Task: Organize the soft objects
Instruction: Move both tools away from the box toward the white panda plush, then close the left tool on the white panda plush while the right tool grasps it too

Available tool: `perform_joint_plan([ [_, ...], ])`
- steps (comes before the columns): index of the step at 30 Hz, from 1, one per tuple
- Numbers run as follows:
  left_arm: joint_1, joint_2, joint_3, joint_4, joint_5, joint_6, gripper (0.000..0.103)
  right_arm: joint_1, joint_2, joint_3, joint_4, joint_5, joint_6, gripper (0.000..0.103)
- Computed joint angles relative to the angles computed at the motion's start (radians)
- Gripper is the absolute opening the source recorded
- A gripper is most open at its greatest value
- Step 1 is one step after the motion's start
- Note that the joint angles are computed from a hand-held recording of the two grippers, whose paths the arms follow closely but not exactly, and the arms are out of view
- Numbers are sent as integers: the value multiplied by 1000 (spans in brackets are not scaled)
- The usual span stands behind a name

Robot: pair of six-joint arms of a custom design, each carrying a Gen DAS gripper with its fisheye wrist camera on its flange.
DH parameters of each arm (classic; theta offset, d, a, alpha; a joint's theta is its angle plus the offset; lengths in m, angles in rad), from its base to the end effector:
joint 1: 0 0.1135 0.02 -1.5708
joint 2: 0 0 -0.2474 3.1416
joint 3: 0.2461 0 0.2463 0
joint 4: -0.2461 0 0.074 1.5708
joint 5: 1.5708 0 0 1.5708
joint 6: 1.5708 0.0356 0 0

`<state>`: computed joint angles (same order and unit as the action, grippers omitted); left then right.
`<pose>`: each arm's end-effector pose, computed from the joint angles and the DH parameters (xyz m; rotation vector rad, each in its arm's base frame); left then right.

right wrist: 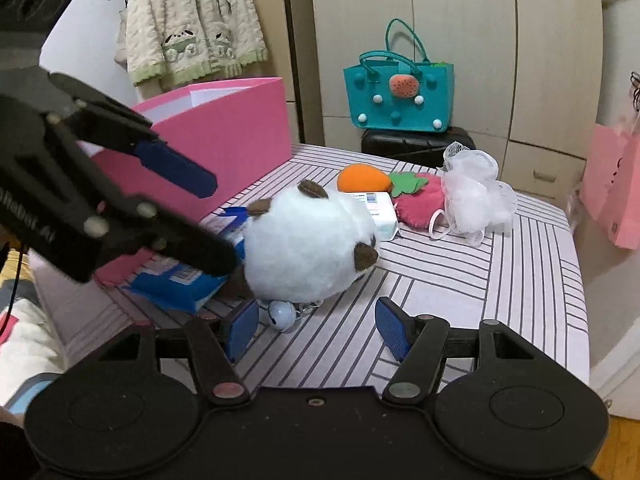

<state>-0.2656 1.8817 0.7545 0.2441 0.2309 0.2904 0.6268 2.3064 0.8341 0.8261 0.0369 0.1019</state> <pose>0.3080 -0.0922 0.0751 0.7666 2.3172 -0.2720 0.2897 0.2082 -0.0009 -0.5614 2.1690 0.3592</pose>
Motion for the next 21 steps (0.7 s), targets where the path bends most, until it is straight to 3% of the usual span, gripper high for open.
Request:
perform_joint_plan([
  [5,-12,88,60,66,6,-90,72,-13,44,31,38,-39,25,70],
  [12,-7,187,148,62,64,-139,71,-11,83,80,43,-36,1,70],
  [16,-54,200,90,187,-39,-131,70,5,100,96,57,10,-15,70],
  [21,-55,231,96,219,-34,-145,69,10,104,103,57,16,-47,70],
])
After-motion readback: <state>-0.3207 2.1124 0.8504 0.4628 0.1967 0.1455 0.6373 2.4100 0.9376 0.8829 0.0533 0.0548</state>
